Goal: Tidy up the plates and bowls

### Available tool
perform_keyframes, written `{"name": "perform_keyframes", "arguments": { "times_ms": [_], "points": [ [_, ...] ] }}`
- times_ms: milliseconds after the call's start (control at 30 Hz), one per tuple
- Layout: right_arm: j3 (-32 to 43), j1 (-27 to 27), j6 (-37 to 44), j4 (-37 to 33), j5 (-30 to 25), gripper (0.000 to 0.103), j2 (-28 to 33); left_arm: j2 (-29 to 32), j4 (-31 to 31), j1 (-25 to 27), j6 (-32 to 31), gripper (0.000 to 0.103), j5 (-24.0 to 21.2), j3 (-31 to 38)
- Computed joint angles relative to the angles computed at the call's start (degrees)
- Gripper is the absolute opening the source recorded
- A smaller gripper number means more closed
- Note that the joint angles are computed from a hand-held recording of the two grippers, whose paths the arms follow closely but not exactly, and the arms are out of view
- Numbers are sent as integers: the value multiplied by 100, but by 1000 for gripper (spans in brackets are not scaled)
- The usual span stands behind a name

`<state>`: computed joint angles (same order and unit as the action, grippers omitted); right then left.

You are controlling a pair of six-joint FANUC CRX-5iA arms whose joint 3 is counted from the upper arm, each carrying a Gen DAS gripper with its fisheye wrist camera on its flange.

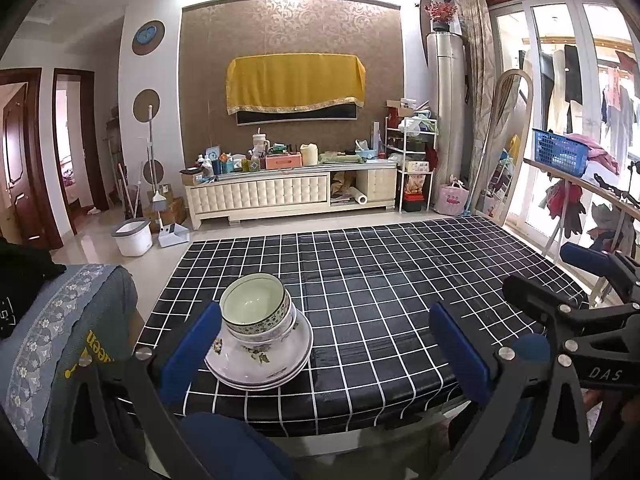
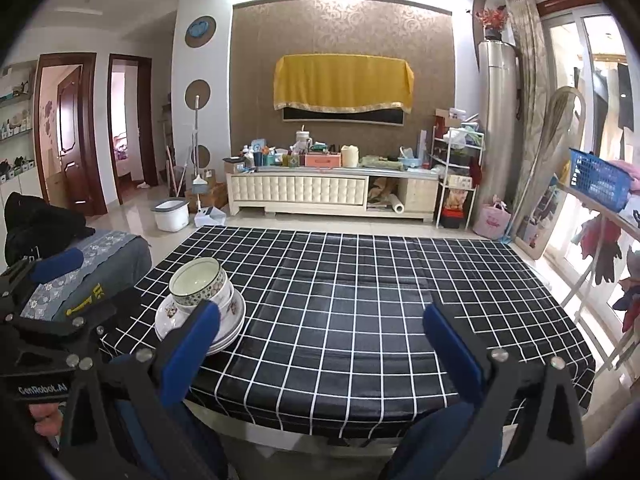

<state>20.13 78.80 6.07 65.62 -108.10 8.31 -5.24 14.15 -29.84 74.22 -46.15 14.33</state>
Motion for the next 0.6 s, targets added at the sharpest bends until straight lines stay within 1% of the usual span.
{"name": "perform_keyframes", "arguments": {
  "times_ms": [333,400,600],
  "points": [
    [51,-36,86,-106,69,103,16,24,33,56,72,103,-84,23],
    [57,-43,117,-116,79,103,23,9,96,67,2,103,-72,-10],
    [27,-49,102,-132,99,103,1,38,16,39,58,103,-119,45]
  ]
}}
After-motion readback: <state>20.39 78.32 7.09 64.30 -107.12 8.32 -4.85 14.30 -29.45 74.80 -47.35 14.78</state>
